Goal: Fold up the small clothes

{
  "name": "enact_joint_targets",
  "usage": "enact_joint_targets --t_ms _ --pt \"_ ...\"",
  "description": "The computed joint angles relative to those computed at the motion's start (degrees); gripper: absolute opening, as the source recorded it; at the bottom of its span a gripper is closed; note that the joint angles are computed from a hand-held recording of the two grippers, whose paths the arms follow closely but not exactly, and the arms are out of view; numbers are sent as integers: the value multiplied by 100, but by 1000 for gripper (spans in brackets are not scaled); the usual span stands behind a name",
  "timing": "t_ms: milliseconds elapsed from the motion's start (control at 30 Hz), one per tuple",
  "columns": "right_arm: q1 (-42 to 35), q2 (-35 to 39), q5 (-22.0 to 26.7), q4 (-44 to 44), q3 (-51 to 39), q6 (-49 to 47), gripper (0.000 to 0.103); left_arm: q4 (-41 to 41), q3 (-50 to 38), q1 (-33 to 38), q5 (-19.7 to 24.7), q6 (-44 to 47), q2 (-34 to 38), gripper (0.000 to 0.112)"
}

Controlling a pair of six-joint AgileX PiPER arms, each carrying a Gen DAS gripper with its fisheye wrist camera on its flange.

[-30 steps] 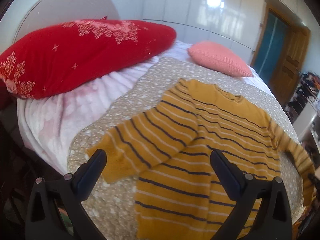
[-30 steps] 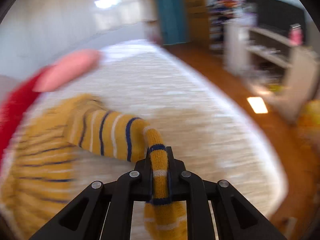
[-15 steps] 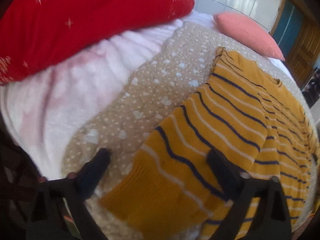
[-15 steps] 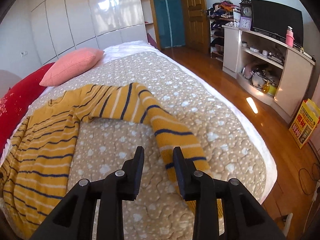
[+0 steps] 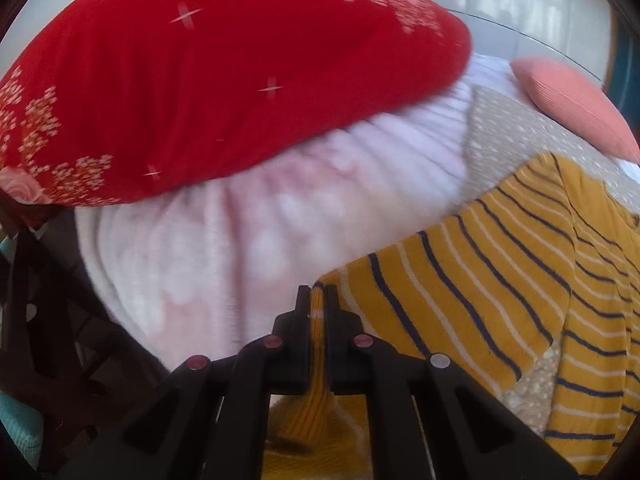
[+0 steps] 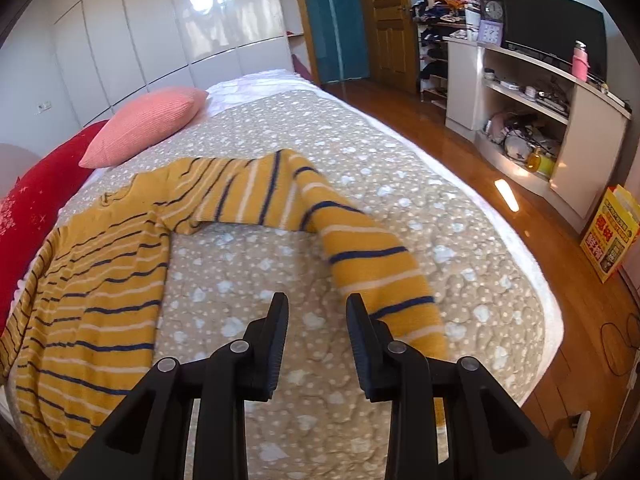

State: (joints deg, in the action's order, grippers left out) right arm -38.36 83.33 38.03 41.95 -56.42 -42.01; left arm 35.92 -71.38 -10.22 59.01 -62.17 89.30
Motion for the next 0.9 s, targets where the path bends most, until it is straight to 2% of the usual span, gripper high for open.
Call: enact_joint_targets --t_ms 67,133,200,300,400,500,567,633,667,700,733,767,833,900 --pt "60 -7 169 181 25 -177 32 -117 269 37 -148 -21 -346 13" --pt "70 5 424 481 87 -458 33 -57 492 -262 -60 -187 -676 28" --pt "17 74 589 661 95 -598 37 -74 636 -597 -49 -341 -928 55" --pt "-314 323 783 966 67 -692 39 -103 760 -1248 -10 -689 -1226 67" --pt "-753 583 948 1113 6 -645 39 -3 678 -1888 146 -1109 -1187 71" --pt "-972 633 664 986 -112 -923 39 -200 492 -2162 107 -1222 -1027 72" --pt "-1101 824 207 919 -430 -911 39 -347 306 -2232 65 -1219 -872 72" --pt "-1036 1190 -560 79 -919 -21 39 -365 85 -2341 137 -1273 -704 72" --pt "-1059 1407 -812 -226 -1108 304 39 -356 -4 -2403 171 -1307 -651 72" --pt "-1192 1594 -835 -303 -1333 423 40 -340 -129 -2499 227 -1345 -593 72" --pt "-1323 1638 -629 -150 -1469 399 40 -315 -218 -2575 270 -1370 -553 72" --pt "-1578 1646 -194 232 -1616 202 41 -264 -346 -2694 356 -1406 -485 73" --pt "-2034 1635 418 1256 -1466 -561 49 -230 -517 -2809 437 -1404 -349 76" --pt "-2507 1726 1361 2031 -1281 -1095 51 -328 -649 -2812 413 -1281 -218 76"
